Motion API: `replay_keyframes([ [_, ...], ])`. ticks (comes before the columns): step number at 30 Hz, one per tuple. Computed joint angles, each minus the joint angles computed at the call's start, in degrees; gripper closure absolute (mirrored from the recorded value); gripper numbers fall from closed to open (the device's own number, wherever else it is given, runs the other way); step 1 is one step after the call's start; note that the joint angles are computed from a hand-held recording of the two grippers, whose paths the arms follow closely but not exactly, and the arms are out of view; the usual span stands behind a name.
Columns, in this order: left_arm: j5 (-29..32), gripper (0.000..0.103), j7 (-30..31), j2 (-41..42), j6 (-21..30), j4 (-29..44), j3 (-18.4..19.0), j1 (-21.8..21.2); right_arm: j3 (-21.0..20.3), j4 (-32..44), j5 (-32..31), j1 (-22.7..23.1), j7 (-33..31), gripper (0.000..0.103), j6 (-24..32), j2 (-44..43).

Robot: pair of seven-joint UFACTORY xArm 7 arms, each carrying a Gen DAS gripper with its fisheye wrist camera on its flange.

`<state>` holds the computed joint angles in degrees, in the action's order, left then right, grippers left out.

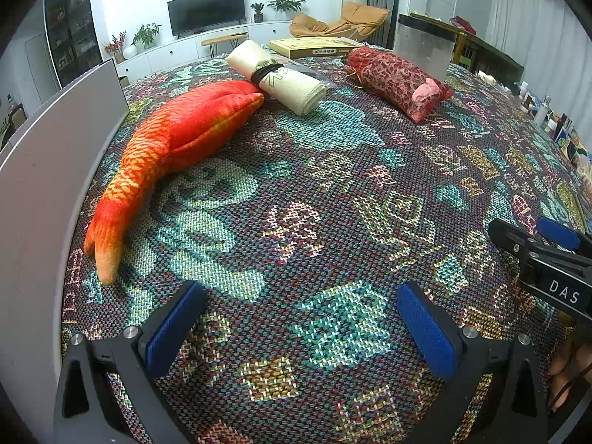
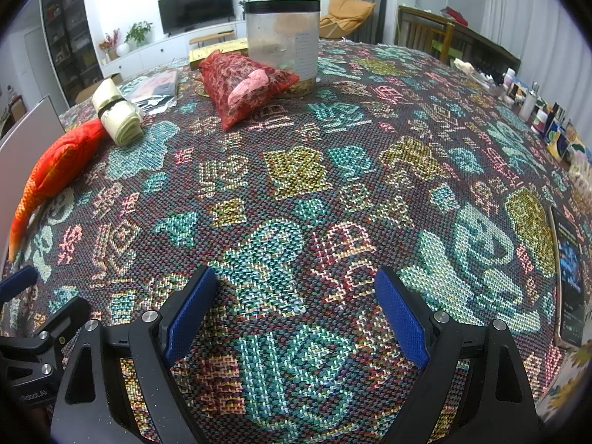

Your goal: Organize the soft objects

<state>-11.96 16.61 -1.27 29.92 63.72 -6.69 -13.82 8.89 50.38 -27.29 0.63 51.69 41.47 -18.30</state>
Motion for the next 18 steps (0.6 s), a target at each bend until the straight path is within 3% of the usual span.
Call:
replay_keyframes([
  [6, 0.00, 0.000, 0.03, -0.02, 0.02, 0.00, 0.03, 0.00, 0.01, 0.09, 1.00, -0.09, -1.02, 0.012, -0.30, 0.02],
  [10, -0.01, 0.000, 0.03, -0.02, 0.02, 0.00, 0.03, -0.01, -3.01, 4.70, 5.54, 2.09, -11.77, 0.016, -3.63, 3.21],
  [12, 0.01, 0.000, -0.01, -0.02, 0.00, -0.01, 0.02, -0.02, -3.29, 9.38, 6.81, 2.19, -16.82, 0.016, -7.77, 7.13],
  [14, 0.00, 0.000, -0.02, -0.01, 0.01, 0.00, 0.01, -0.02, -5.54, 17.63, 15.42, 4.60, -27.40, 0.016, -9.29, 14.37],
  [16, 0.03, 0.000, -0.05, 0.00, 0.00, 0.01, 0.01, -0.03, -5.67, 28.72, 21.73, 5.25, -36.07, 0.016, -6.18, 23.37],
  [18, -0.02, 0.000, 0.00, -0.28, 0.01, -0.25, 0.02, -0.02, -5.39, 38.28, 22.49, 5.77, -40.18, 0.017, -2.93, 30.88],
])
